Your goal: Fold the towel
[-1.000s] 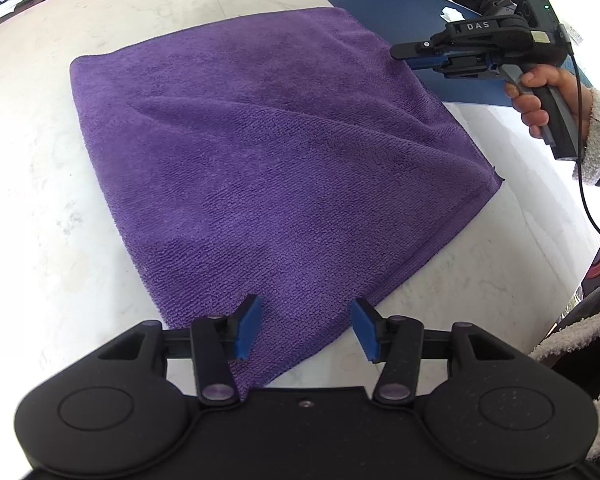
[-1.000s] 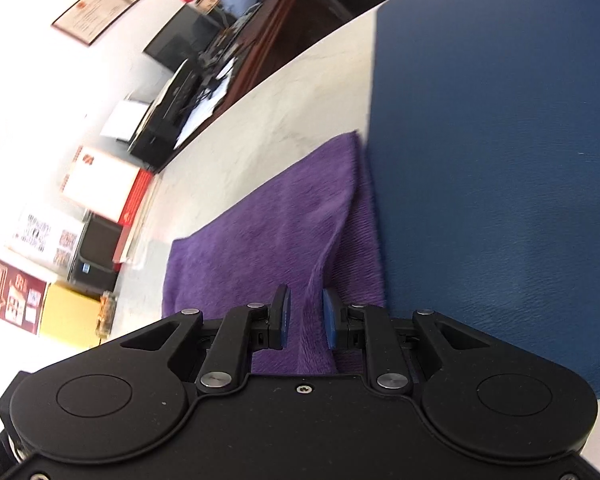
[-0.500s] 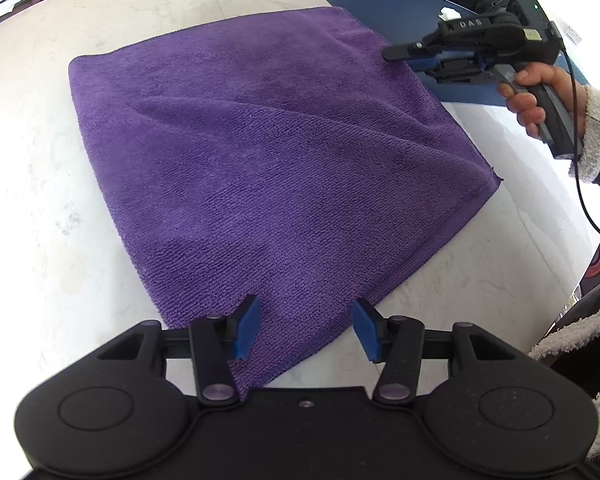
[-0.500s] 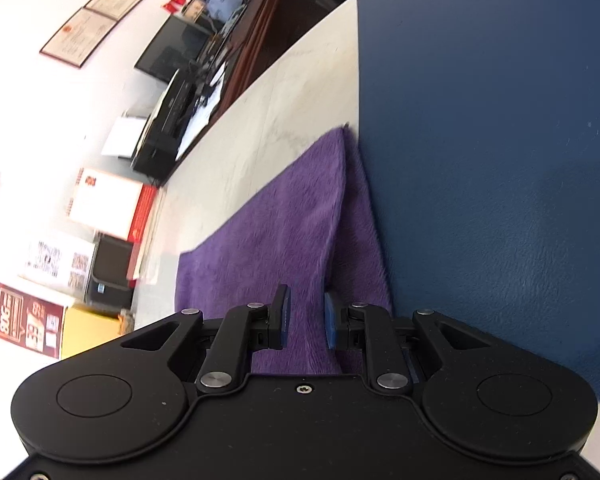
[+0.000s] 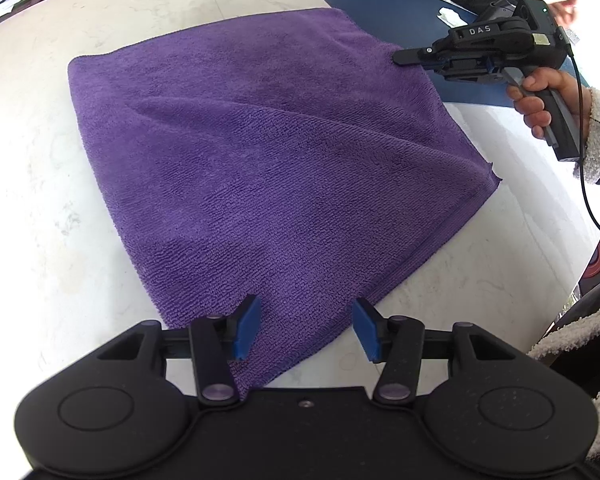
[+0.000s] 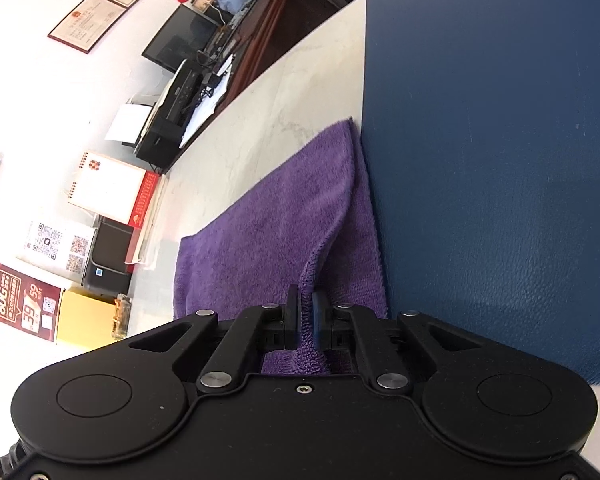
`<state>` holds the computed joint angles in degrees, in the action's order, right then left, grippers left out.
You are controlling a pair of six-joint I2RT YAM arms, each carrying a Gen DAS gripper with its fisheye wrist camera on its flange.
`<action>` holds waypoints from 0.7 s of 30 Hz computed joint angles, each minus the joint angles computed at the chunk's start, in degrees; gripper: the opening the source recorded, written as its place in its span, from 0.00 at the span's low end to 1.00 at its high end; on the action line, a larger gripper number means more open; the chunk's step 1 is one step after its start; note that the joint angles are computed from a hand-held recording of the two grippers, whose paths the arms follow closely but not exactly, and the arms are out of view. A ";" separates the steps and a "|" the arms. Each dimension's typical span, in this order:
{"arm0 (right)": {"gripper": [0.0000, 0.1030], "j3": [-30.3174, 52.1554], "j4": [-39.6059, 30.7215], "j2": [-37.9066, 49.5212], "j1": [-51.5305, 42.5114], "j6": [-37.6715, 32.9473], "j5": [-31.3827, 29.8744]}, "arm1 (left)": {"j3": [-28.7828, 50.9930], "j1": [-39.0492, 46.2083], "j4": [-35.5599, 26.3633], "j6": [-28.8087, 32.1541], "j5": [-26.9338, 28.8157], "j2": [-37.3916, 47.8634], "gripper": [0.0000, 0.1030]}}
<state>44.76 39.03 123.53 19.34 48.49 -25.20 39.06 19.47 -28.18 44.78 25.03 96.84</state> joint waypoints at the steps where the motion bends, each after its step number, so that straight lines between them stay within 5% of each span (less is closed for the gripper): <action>1: 0.04 -0.34 -0.07 -0.41 -0.16 -0.27 0.16 | -0.03 -0.07 -0.05 -0.08 -0.04 -0.12 0.47; 21: 0.04 0.16 -9.62 -4.06 0.37 -6.39 6.31 | -0.22 0.24 -0.67 -0.14 0.03 -0.71 0.47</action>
